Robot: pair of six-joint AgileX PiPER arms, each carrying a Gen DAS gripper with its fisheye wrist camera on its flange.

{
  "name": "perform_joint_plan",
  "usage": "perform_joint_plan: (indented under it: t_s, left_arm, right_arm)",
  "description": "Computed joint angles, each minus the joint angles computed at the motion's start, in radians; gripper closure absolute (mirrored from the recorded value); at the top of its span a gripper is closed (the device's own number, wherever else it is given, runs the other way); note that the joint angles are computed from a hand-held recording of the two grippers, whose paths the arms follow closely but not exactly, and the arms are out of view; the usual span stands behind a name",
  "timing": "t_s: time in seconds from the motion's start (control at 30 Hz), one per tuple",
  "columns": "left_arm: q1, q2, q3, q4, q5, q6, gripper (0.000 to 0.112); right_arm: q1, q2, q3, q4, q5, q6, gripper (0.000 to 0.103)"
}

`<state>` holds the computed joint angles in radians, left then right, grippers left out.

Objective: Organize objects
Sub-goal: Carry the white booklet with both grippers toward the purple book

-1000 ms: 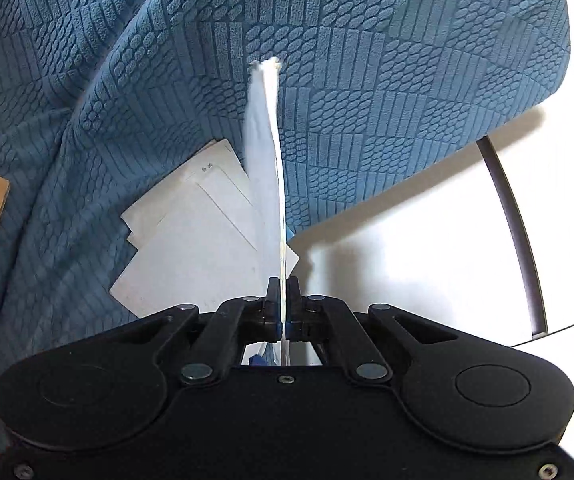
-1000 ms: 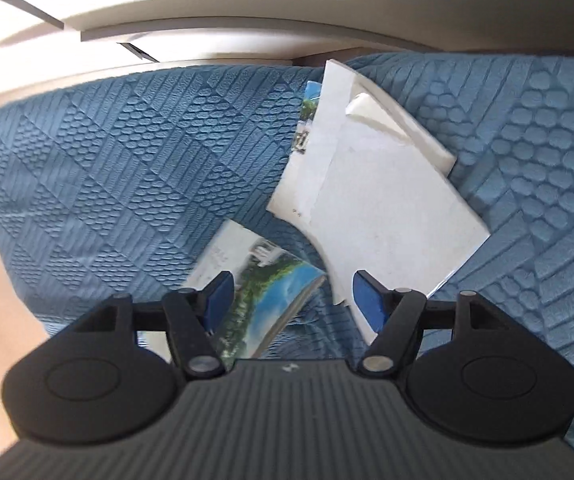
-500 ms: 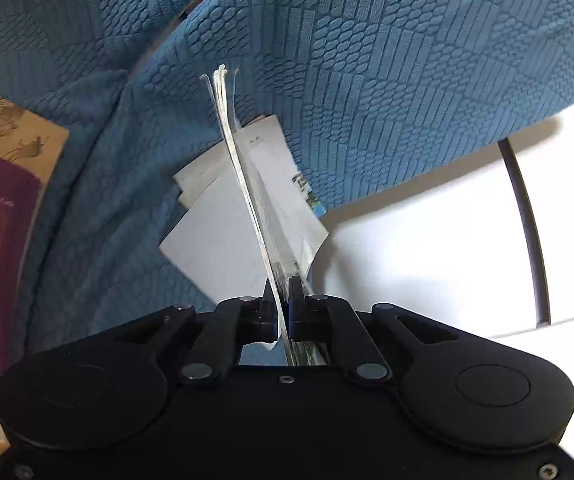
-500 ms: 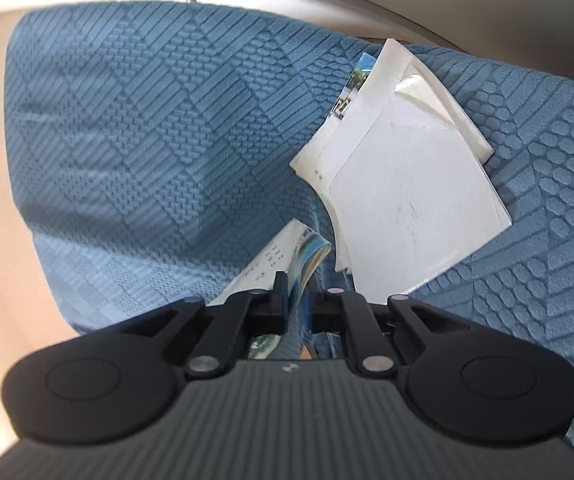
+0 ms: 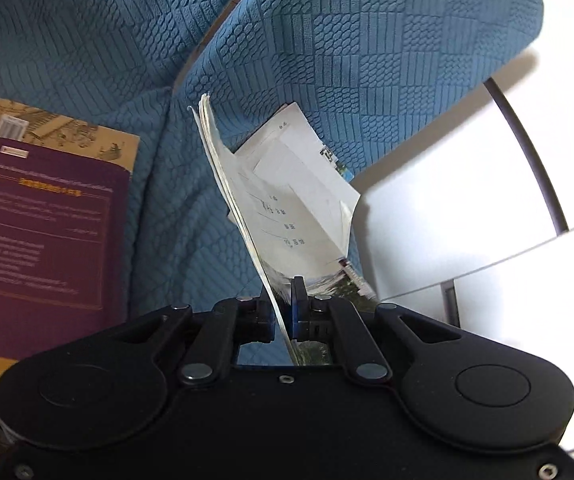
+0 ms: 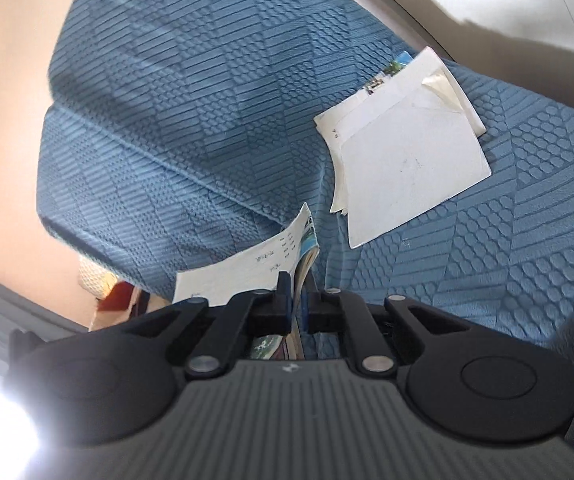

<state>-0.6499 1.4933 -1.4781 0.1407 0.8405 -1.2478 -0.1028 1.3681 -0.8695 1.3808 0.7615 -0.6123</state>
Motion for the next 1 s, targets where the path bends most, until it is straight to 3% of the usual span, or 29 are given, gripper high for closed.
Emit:
perform_joint_plan:
  t_s: [0.3, 0.43, 0.57, 0.77, 1.0]
  left_arm:
    - [-0.017, -0.129, 0.047, 0.003, 0.032, -0.016, 0.106]
    - [-0.010, -0.144, 0.002, 0.004, 0.097, 0.024, 0.106]
    - [0.005, -0.161, -0.043, 0.010, 0.153, 0.072, 0.106]
    - [0.081, -0.191, -0.116, -0.039, 0.225, 0.187, 0.105]
    - [0.192, -0.227, -0.168, -0.115, 0.264, 0.348, 0.105]
  right_arm:
    - [0.159, -0.205, 0.039, -0.205, -0.177, 0.211, 0.097]
    - [0.237, -0.233, 0.009, -0.330, -0.236, 0.364, 0.097]
    - [0.359, -0.238, -0.063, -0.602, -0.300, 0.586, 0.097]
    - [0.522, -0.213, -0.177, -1.018, -0.319, 0.965, 0.096]
    - [0.629, -0.167, -0.289, -1.231, -0.302, 1.174, 0.096]
